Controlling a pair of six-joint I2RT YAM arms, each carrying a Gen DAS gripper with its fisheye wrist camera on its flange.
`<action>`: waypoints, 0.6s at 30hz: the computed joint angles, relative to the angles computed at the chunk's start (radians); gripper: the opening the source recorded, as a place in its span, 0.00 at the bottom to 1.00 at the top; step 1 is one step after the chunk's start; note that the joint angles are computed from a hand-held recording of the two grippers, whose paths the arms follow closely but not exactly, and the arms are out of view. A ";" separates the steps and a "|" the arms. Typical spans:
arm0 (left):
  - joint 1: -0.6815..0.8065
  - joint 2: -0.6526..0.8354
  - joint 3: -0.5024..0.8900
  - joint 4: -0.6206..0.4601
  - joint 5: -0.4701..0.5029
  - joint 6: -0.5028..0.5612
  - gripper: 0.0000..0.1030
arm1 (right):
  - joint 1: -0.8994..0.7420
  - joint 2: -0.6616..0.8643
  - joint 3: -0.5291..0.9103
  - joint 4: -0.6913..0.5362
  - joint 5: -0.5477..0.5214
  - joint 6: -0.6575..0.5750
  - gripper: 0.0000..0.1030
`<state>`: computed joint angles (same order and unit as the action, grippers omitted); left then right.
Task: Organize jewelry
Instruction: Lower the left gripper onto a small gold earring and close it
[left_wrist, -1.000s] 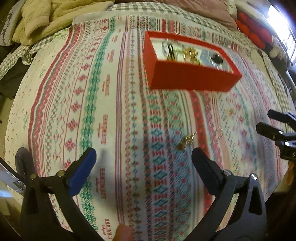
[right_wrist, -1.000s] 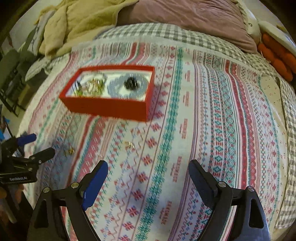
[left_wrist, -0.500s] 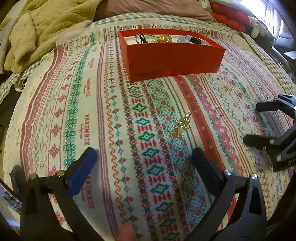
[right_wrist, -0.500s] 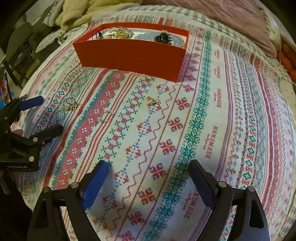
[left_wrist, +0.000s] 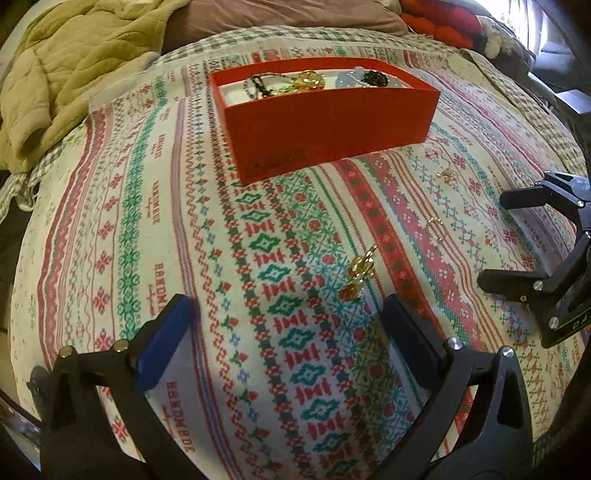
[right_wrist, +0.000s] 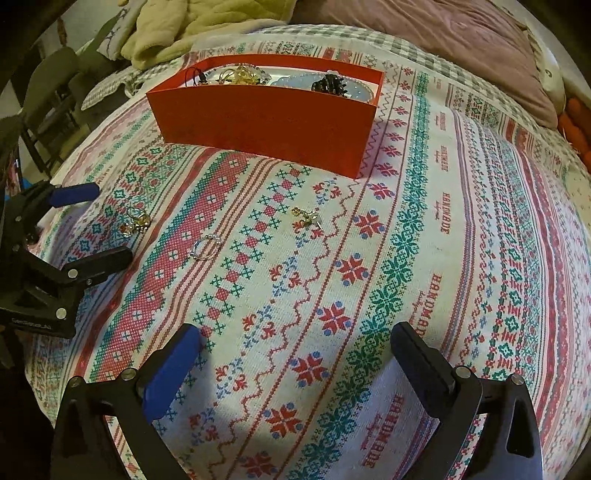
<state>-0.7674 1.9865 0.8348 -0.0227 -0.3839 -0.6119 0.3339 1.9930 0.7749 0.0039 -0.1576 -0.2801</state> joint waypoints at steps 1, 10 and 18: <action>0.003 -0.002 0.004 0.004 0.007 0.013 0.95 | 0.000 0.001 0.007 -0.011 0.001 -0.001 1.00; -0.005 -0.007 0.042 0.011 0.041 0.089 0.52 | 0.002 0.008 0.021 -0.023 0.003 -0.003 1.00; 0.009 0.001 0.060 0.026 0.107 0.100 0.28 | 0.008 0.012 0.029 -0.030 0.010 0.005 1.00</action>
